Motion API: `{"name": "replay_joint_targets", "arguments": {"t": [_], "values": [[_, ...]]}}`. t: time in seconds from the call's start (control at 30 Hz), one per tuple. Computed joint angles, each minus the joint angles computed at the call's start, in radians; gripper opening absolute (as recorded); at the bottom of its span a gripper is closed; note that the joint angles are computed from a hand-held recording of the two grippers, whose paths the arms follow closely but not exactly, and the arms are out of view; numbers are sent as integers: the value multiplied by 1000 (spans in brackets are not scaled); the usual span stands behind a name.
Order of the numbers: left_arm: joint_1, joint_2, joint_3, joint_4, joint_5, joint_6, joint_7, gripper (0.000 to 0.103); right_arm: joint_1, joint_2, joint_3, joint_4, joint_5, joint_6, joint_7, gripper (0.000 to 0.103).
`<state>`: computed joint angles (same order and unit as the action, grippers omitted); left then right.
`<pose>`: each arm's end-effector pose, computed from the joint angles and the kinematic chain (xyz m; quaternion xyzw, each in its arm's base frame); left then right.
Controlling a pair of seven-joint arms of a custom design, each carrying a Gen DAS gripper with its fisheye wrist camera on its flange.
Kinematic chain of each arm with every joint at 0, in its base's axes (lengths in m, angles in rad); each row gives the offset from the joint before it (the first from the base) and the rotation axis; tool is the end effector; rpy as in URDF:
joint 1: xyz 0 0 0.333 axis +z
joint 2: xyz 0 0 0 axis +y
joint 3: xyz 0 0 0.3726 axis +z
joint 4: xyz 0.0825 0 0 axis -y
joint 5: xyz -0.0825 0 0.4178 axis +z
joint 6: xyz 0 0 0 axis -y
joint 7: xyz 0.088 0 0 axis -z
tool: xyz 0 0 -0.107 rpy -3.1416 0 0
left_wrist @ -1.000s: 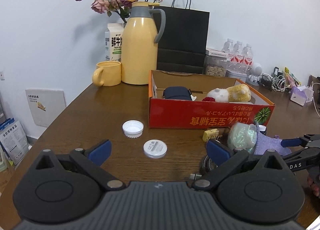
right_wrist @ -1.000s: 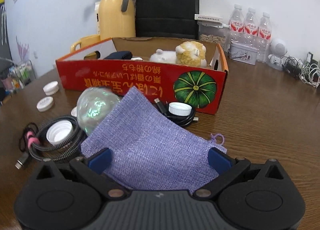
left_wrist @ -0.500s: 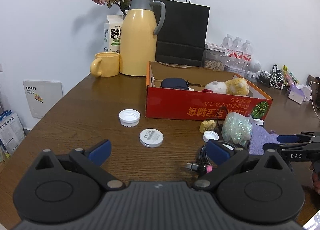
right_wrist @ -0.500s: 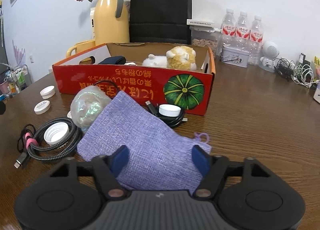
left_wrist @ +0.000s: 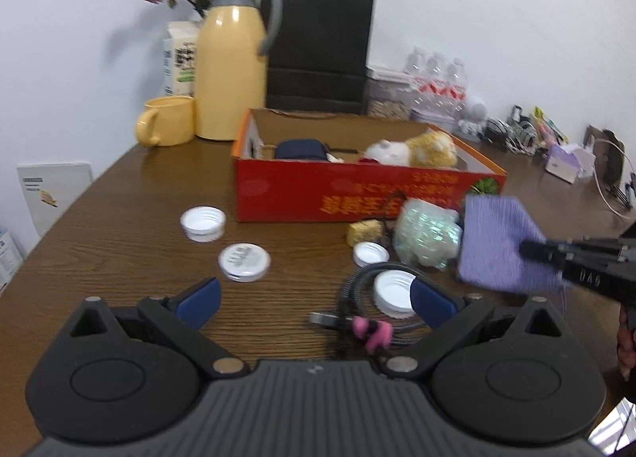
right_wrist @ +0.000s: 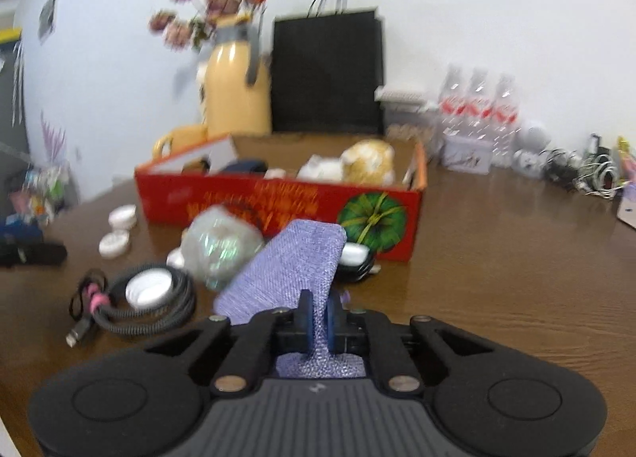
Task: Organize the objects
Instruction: 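Grasp the purple mesh pouch with the right gripper while the left grasps the black braided cable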
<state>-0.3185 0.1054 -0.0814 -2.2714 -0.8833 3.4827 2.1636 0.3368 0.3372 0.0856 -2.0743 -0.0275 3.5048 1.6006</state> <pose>0.5647 -0.1377 0.4506 -0.6218 0.6171 -0.3727 0.3060 0.6182 0.2749 0.4308 -0.7122 0.4710 -0.2691 0.4455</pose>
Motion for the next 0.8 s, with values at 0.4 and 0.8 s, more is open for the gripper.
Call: {"name": "replay_joint_targets", "arguments": {"t": [0.4, 0.8], "values": [[-286, 90, 344, 122, 249, -290, -187, 103, -53, 4, 28, -37, -72, 152, 81, 5], [-509, 179, 624, 176, 655, -381, -554, 103, -86, 8, 39, -42, -174, 192, 155, 5]]}}
